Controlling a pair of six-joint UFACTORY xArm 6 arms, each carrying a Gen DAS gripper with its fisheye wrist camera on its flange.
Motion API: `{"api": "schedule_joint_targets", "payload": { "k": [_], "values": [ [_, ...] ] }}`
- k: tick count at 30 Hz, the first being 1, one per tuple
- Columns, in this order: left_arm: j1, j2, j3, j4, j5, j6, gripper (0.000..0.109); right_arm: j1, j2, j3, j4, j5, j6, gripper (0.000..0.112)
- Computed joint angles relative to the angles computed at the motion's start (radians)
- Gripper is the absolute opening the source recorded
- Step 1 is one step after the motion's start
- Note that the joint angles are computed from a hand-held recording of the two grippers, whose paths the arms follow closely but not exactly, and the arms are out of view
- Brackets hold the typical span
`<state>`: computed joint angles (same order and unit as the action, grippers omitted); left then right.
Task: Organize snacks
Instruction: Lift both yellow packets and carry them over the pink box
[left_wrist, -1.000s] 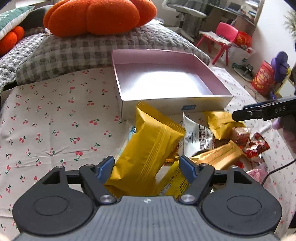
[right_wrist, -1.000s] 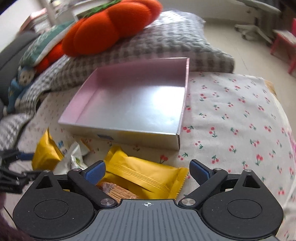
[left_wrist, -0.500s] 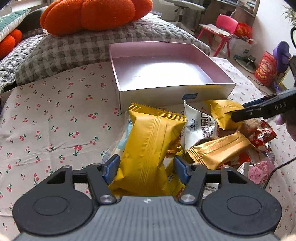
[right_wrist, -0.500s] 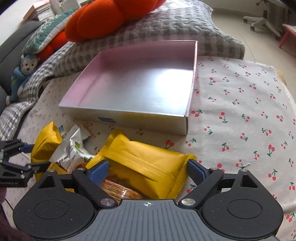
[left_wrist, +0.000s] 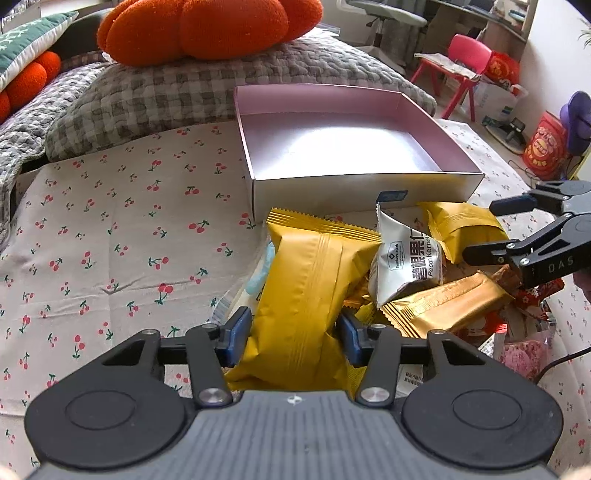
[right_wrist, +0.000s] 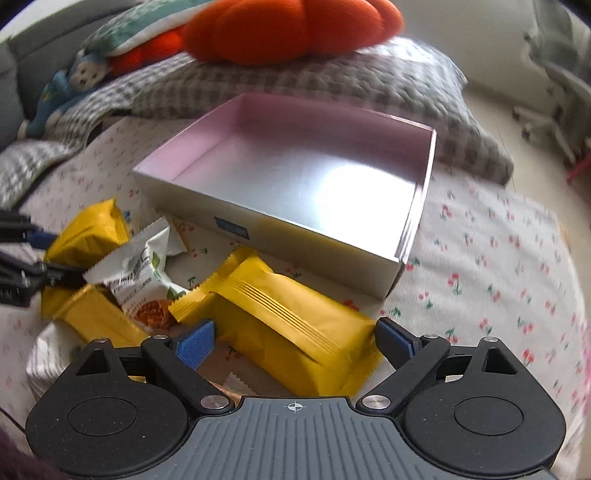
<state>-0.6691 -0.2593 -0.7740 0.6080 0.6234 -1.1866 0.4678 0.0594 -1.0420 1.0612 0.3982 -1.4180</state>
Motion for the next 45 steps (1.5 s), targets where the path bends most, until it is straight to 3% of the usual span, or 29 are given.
{"api": "schedule_joint_targets", "payload": {
  "k": [5, 11, 13, 14, 15, 20, 32, 45],
  "values": [
    [-0.001, -0.001, -0.001, -0.003, 0.003, -0.001, 0.047, 0.024, -0.009, 0.016, 0.061, -0.052, -0.169, 0.095],
    [-0.004, 0.003, 0.0, 0.009, -0.001, -0.019, 0.047, 0.051, 0.018, 0.021, 0.073, -0.106, -0.212, 0.091],
    [-0.004, 0.003, 0.003, 0.015, -0.004, -0.027, 0.047, 0.059, 0.018, 0.024, 0.129, -0.118, -0.266, 0.084],
    [-0.004, 0.002, 0.003, 0.018, -0.004, -0.03, 0.046, 0.058, 0.016, 0.024, 0.131, -0.113, -0.262, 0.072],
    [-0.005, 0.002, 0.003, 0.021, -0.003, -0.034, 0.046, 0.06, 0.013, 0.025, 0.127, -0.115, -0.25, 0.066],
    [-0.012, -0.008, 0.005, 0.037, 0.009, -0.067, 0.038, 0.077, -0.01, 0.047, 0.194, -0.148, -0.312, 0.052],
    [-0.02, -0.051, 0.012, 0.066, 0.037, -0.14, 0.036, -0.02, -0.074, 0.057, 0.12, 0.02, -0.052, 0.041],
    [-0.042, -0.02, -0.079, 0.19, 0.107, -0.261, 0.036, -0.07, -0.139, 0.039, 0.219, 0.113, -0.045, 0.04]
  ]
}}
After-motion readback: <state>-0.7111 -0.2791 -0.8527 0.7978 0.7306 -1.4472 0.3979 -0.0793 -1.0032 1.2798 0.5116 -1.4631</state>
